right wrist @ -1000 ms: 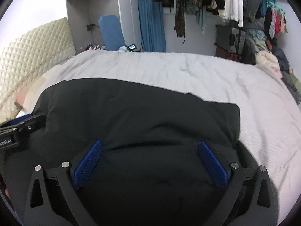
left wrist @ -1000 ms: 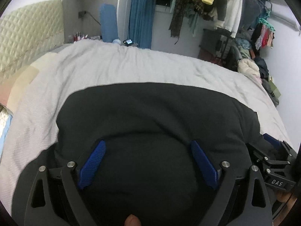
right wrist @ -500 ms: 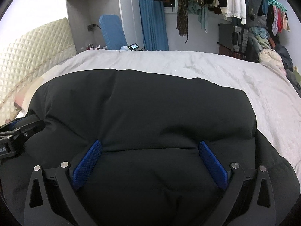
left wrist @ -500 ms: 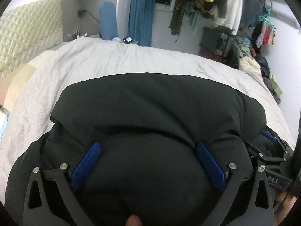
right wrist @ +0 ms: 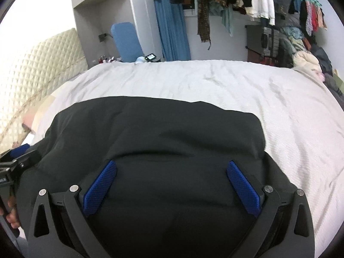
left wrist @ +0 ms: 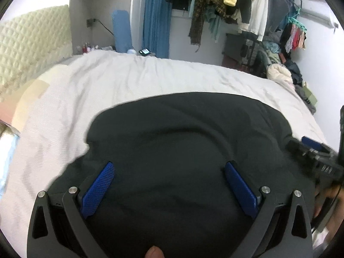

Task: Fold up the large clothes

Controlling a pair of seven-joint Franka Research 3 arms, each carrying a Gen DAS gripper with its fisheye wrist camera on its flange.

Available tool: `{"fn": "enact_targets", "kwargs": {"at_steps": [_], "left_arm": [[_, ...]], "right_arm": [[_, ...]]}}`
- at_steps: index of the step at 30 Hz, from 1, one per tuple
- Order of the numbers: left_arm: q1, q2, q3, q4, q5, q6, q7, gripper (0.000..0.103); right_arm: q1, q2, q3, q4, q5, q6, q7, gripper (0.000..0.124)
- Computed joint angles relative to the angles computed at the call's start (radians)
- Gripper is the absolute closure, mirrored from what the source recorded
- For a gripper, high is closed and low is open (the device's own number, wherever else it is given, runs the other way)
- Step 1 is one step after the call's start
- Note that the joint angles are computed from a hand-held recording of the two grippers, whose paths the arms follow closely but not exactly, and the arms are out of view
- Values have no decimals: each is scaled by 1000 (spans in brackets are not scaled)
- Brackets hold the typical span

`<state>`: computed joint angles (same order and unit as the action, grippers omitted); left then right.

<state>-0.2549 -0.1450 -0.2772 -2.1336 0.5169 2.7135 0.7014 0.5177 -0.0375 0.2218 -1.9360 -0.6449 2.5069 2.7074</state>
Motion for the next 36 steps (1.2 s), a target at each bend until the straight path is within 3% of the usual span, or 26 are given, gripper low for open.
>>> {"fn": "enact_targets", "kwargs": {"at_steps": [9, 11, 14, 18, 24, 29, 33, 36], "left_arm": [[15, -36, 14, -49, -31, 27, 15, 0], [44, -34, -10, -36, 38, -27, -64, 0], [48, -25, -7, -26, 76, -58, -92, 0], [27, -26, 37, -73, -55, 12, -14, 0], [35, -62, 25, -140, -56, 44, -4, 0], [55, -80, 2, -154, -7, 48, -44, 0], [44, -82, -2, -115, -9, -12, -33, 0], [37, -134, -8, -127, 1, 12, -42, 0]], "right_arm": [[-42, -80, 24, -68, -4, -65, -25, 21], [-48, -66, 38, -63, -67, -106, -18, 21], [-51, -66, 25, -90, -43, -64, 8, 21], [-55, -79, 11, -129, 26, -11, -26, 21], [-71, -132, 34, -219, 99, 61, -41, 21], [-92, -149, 65, -229, 83, 48, -14, 21], [-93, -143, 84, -177, 46, -26, 4, 21], [-83, -165, 91, -157, 25, -26, 3, 21]]}}
